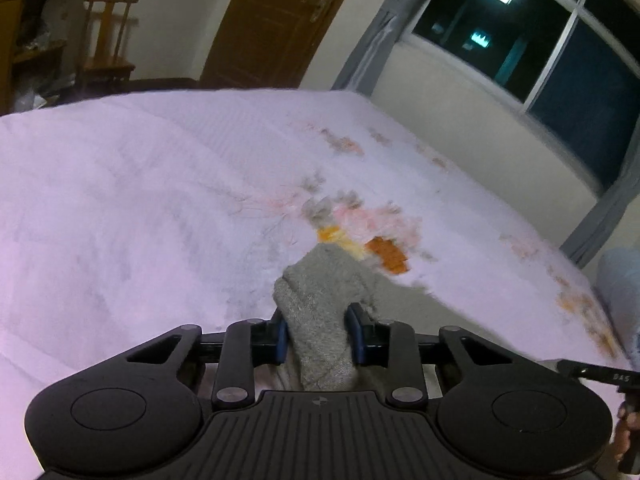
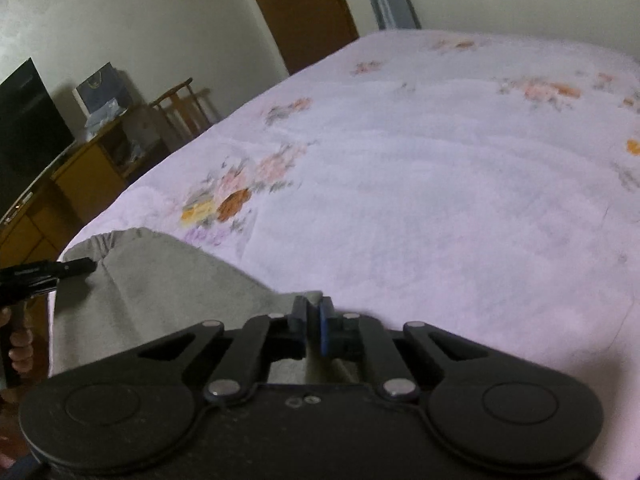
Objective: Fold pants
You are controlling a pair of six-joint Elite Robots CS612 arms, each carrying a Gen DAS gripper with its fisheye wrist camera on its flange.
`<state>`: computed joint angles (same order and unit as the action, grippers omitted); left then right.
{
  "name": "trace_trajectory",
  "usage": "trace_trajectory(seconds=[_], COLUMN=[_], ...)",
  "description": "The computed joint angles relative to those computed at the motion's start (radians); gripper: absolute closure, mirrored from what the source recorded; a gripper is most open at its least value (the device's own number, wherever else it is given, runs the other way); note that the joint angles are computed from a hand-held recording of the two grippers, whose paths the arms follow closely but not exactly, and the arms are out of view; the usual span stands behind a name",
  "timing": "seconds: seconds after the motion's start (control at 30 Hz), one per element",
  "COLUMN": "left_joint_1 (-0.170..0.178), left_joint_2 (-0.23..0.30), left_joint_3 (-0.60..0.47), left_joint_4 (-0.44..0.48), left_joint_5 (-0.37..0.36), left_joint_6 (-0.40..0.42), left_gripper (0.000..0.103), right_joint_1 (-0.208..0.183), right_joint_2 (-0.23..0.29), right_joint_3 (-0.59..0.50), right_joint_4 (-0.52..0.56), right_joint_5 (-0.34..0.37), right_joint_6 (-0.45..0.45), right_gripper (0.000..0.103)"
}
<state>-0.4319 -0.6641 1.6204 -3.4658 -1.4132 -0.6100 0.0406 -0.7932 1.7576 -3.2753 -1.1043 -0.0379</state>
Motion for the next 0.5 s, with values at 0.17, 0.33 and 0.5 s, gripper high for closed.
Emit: trace_trajectory(seconds=[0.17, 0.33, 0.5], left_joint_1=[0.017, 0.023, 0.0], left_joint_2=[0.012, -0.006, -0.042], left_joint_3=[0.017, 0.032, 0.056], left_joint_4=[-0.02, 0.0, -0.085], left_joint_5=[-0.044, -0.051, 0.025], left_joint_6=[-0.062, -0.053, -0.007], left_gripper=[0.073, 0.05, 0.044], right_joint_1=[0.005, -0.002, -0.006], right_joint_2=[0.026, 0.014, -0.001], right_joint_3=[-0.015, 0.01, 0.048], right_joint_4=[0.043, -0.018, -0.202], right_joint_5=[-0.029, -0.073, -0.004], right_joint_6=[0.042, 0.109, 0.187], right_gripper=[0.103, 0.091, 0.091])
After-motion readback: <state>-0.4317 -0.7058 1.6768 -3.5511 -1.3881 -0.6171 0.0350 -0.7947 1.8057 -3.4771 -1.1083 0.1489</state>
